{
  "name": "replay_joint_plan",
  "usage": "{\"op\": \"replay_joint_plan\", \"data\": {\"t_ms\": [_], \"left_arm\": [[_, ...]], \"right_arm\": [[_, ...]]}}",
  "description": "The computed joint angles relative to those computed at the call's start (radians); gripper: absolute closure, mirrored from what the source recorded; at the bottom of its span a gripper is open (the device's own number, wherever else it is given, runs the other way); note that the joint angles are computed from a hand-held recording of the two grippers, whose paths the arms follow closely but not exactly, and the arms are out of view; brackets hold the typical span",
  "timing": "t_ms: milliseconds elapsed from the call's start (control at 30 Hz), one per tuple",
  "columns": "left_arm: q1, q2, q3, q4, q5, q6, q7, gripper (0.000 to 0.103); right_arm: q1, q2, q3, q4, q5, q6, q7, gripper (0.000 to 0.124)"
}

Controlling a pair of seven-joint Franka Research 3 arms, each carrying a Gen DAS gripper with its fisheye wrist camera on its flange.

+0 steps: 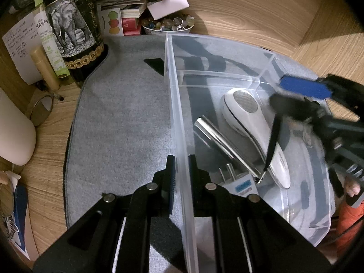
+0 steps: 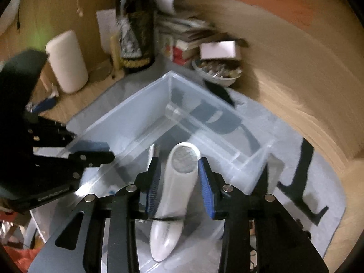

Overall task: Organize rigid objects
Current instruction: 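Carry the silver tube into the box and release it beside the device, then grasp the brown-and-black bottle on the mat with the right gripper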

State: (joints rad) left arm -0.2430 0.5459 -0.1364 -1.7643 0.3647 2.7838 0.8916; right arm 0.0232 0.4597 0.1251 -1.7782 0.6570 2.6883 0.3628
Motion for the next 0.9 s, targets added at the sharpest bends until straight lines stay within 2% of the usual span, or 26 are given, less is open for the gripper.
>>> {"op": "replay_joint_plan", "data": {"t_ms": [67, 133, 433, 567, 767, 900], "left_arm": [[0.001, 0.001, -0.001, 0.001, -0.002, 0.001, 0.002, 0.093], [0.001, 0.004, -0.001, 0.004, -0.003, 0.002, 0.004, 0.093], [0.000, 0.004, 0.001, 0.004, -0.003, 0.001, 0.003, 0.093], [0.000, 0.003, 0.001, 0.003, -0.003, 0.000, 0.004, 0.093], [0.000, 0.003, 0.001, 0.004, -0.003, -0.001, 0.002, 0.093], [0.001, 0.005, -0.001, 0.005, -0.005, 0.000, 0.003, 0.093]], "right_arm": [[-0.025, -0.018, 0.018, -0.011, 0.051, 0.018, -0.026, 0.088], [-0.052, -0.038, 0.036, -0.024, 0.116, 0.040, -0.068, 0.078], [-0.092, -0.064, 0.016, -0.014, 0.288, 0.104, -0.158, 0.075], [-0.083, -0.027, -0.020, 0.014, 0.243, 0.116, -0.084, 0.074], [-0.051, 0.074, -0.089, 0.052, 0.022, 0.109, 0.110, 0.074], [-0.087, 0.128, -0.076, 0.093, -0.057, 0.016, 0.166, 0.073]]}}
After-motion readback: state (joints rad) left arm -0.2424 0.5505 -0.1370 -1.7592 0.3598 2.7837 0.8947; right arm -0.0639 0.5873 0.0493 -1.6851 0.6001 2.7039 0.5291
